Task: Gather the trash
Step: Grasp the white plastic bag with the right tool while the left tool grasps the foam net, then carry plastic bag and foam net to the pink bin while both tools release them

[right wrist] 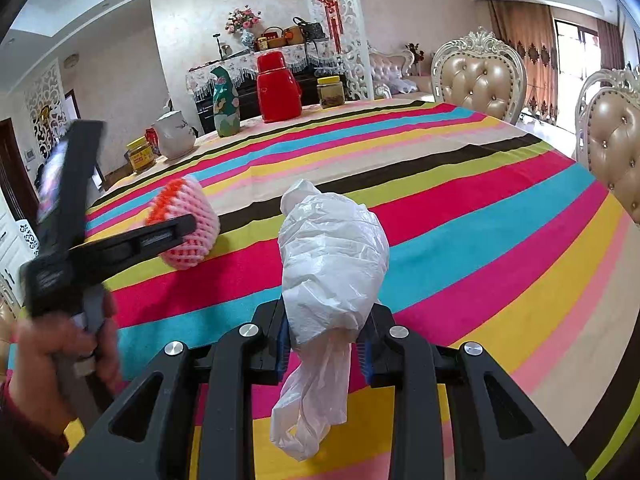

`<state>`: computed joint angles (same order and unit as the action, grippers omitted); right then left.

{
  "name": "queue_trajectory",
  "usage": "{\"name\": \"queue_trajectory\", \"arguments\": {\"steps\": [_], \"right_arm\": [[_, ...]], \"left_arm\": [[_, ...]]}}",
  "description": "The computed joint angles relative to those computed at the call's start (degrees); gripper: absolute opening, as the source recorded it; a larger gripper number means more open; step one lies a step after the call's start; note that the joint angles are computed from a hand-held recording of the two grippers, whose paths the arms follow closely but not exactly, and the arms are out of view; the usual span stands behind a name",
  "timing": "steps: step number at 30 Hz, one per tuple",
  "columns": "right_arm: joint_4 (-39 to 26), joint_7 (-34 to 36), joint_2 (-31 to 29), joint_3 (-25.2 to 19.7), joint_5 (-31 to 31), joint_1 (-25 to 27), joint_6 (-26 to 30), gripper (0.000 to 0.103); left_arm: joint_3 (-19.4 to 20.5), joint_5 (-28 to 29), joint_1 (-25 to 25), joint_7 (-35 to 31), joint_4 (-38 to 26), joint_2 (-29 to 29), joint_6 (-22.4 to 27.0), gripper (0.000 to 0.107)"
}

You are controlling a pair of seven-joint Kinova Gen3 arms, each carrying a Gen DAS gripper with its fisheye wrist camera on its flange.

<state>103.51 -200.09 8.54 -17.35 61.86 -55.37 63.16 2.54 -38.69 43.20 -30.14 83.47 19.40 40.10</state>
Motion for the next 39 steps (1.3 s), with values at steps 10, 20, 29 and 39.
{"name": "queue_trajectory", "arguments": {"steps": [10, 20, 29, 39], "right_arm": [[-0.4, 1.5, 0.1, 0.3, -0.9, 0.4, -0.8, 0.027], [-0.1, 1.6, 0.1, 0.3, 0.1, 0.1, -1.1, 0.028], [-0.8, 3.0, -1.9, -2.5, -1.2, -2.8, 2.9, 0.028], [1.1, 0.5, -4.2, -6.8, -2.2, -7.0, 7.8, 0.028]], "left_arm": [[3.9, -7.2, 1.8, 10.3, 11.7, -9.5, -0.8, 0.038], [11.3, -14.9, 0.8, 20.8, 18.3, -14.4, 2.5, 0.038], [16.5, -17.8, -0.1, 24.7, 21.7, -18.3, 5.6, 0.039], [22.9, -20.3, 0.9, 29.6, 24.9, -20.9, 9.7, 0.040]]}}
